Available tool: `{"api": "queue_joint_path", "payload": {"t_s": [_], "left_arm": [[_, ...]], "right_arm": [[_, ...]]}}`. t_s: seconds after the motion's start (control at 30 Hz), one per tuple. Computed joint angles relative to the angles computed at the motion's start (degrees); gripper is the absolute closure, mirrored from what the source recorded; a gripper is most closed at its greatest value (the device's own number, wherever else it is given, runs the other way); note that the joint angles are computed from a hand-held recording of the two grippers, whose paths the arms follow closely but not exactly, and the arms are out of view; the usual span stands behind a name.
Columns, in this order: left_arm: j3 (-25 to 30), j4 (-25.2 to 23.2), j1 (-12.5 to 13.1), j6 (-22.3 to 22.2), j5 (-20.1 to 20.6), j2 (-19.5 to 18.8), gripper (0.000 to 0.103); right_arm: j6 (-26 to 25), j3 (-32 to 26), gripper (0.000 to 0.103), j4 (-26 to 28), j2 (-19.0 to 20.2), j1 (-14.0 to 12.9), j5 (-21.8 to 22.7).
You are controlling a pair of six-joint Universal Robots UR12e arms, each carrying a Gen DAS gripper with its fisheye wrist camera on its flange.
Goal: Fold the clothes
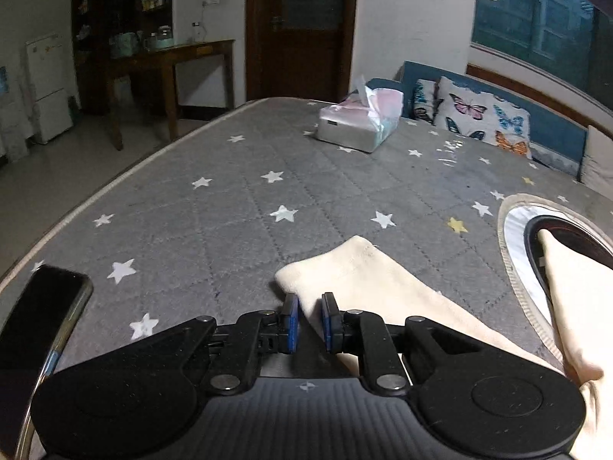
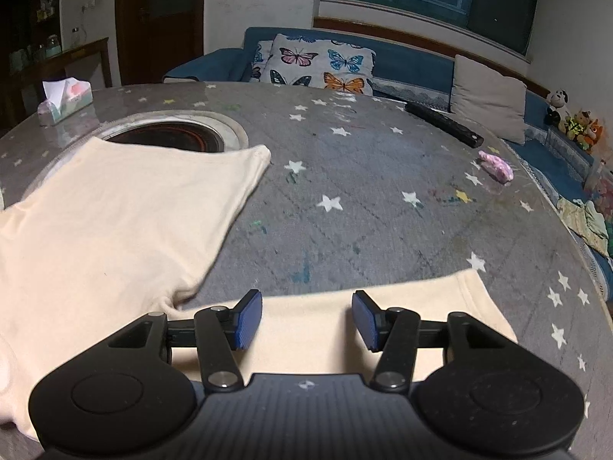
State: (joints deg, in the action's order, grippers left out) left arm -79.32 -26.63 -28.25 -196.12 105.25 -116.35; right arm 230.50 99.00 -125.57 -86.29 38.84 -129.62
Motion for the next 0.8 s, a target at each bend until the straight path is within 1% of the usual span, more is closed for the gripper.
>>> {"api": "queue_joint_path", "payload": {"t_s": [0.03, 0.07, 0.1, 0.13, 0.17, 0.27, 0.3, 0.37, 0.4, 0.5, 0.57, 0.63, 0.7, 0.73, 0.8], "left_arm": [[0.19, 0.30, 0.05, 0.58, -0.10, -0.22, 0.088], [0.35, 0.61, 0.10, 1.37, -0.20, -0.42, 0.092], [0.54, 0.92, 0.04, 1.80, 0.00, -0.69, 0.094], [0.69, 1.02, -0.07, 2.12, 0.59, -0.87, 0.099], [0.82, 0.91, -0.16, 2.11, 1.29, -0.99, 0.100], [0.33, -0.42, -0.59, 1.52, 4.45, -0.42, 0.101], [0.02, -1.08, -0.78, 1.69, 5.70, -0.14, 0.101], [-1.14, -0.95, -0.87, 2.40, 6.94, 0.59, 0.101], [-1.67, -0.93, -0.89, 2.73, 7.45, 0.93, 0.101], [-1.76, -2.52, -0.45, 2.81, 6.69, 1.48, 0.100], [-0.86, -4.44, -0.32, 2.71, 6.64, 1.41, 0.093], [-0.10, -5.24, -0.46, 3.10, 6.85, 1.28, 0.091], [0.37, -4.32, -0.98, 4.81, 7.62, 1.14, 0.083], [0.71, -3.86, -1.20, 5.46, 7.43, 1.07, 0.077], [1.37, -2.61, -1.48, 6.68, 4.56, 0.99, 0.075]], "right_arm": [[-0.37, -0.11, 0.050, -0.50, 0.04, -0.07, 0.11], [-0.81, -0.27, 0.050, -1.04, 0.16, -0.20, 0.29], [-1.19, -0.32, 0.050, -1.69, 0.20, -0.34, 0.66], [-1.59, -0.37, 0.050, -2.40, 0.26, -0.51, 1.08], [-2.04, -0.49, 0.050, -3.30, 0.39, -0.75, 1.63], [-3.44, -0.90, 0.050, -4.73, 0.78, -1.18, 2.45], [-4.24, -1.12, 0.050, -5.16, 1.04, -1.29, 2.58], [-5.46, -1.41, 0.050, -5.89, 1.46, -1.58, 3.16], [-5.93, -1.44, 0.050, -6.35, 1.63, -1.82, 3.63], [-6.83, -1.60, 0.051, -7.51, 2.19, -2.63, 5.32], [-7.15, -1.69, 0.051, -8.17, 2.47, -3.17, 6.28], [-7.10, -1.67, 0.052, -8.71, 2.51, -3.64, 6.86], [-6.87, -1.61, 0.052, -9.23, 2.43, -4.17, 7.48], [-6.73, -1.57, 0.052, -9.60, 2.37, -4.54, 7.91], [-6.58, -1.51, 0.052, -10.08, 2.33, -5.11, 8.55]]}}
